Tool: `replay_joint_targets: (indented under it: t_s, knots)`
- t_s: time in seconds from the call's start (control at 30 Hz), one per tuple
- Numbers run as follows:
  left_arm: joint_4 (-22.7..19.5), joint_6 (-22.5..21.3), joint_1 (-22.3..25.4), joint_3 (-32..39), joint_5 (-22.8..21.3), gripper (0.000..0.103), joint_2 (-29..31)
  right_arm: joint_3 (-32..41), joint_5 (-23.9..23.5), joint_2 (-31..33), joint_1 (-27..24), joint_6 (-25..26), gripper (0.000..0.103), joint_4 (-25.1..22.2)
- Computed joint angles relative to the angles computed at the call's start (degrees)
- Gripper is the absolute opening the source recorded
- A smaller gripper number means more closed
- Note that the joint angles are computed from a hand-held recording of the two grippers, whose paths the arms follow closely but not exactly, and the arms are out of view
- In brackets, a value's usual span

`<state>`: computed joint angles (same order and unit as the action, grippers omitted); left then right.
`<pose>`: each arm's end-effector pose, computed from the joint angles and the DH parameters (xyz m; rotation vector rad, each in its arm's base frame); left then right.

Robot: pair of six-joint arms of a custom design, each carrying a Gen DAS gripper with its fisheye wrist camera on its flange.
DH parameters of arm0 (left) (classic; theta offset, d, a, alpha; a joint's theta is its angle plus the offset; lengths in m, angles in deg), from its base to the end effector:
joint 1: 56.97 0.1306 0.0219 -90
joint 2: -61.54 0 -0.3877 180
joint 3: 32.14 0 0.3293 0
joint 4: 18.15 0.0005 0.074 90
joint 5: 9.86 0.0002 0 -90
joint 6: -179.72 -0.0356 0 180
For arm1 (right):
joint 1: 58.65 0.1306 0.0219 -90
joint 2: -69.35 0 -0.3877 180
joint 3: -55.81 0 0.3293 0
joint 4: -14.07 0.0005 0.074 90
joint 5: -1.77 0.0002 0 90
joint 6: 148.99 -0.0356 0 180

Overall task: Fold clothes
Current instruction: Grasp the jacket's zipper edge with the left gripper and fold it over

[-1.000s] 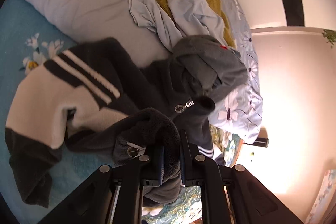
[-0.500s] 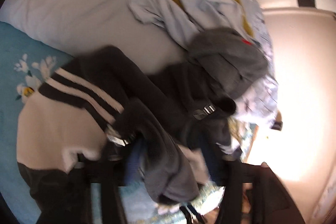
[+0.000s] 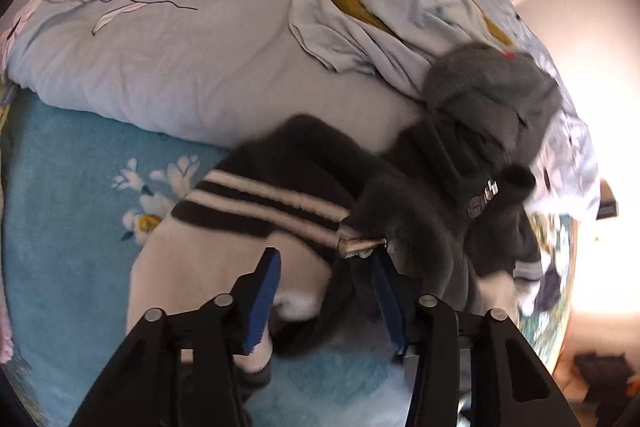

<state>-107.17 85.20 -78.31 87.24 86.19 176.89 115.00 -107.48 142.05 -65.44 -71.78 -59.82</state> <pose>0.4881 -0.1953 0.3951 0.6928 2.9861 -0.1799 0.2312 -0.0162 0.3163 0.5104 3.0274 0.5236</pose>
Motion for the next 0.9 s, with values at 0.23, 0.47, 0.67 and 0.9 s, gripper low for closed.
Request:
replay_joint_targets:
  t_s: [0.23,0.47,0.67,0.9]
  knots:
    - [2.0,-3.1,-4.2,-1.3,-5.2,0.029,1.5,-0.1,-1.5,-0.3,2.3,-0.6,0.064,0.4]
    - [3.8,0.8,-5.6,-0.6,-6.0,0.017,1.6,-1.2,5.8,2.6,11.2,1.8,0.072,4.4]
    - [1.2,1.8,-4.5,2.0,-4.3,0.017,2.3,1.0,11.8,2.6,9.7,1.5,0.072,10.4]
    - [3.3,5.4,-3.8,-1.2,-3.0,0.017,1.1,5.9,11.3,5.1,6.7,3.4,0.072,13.0]
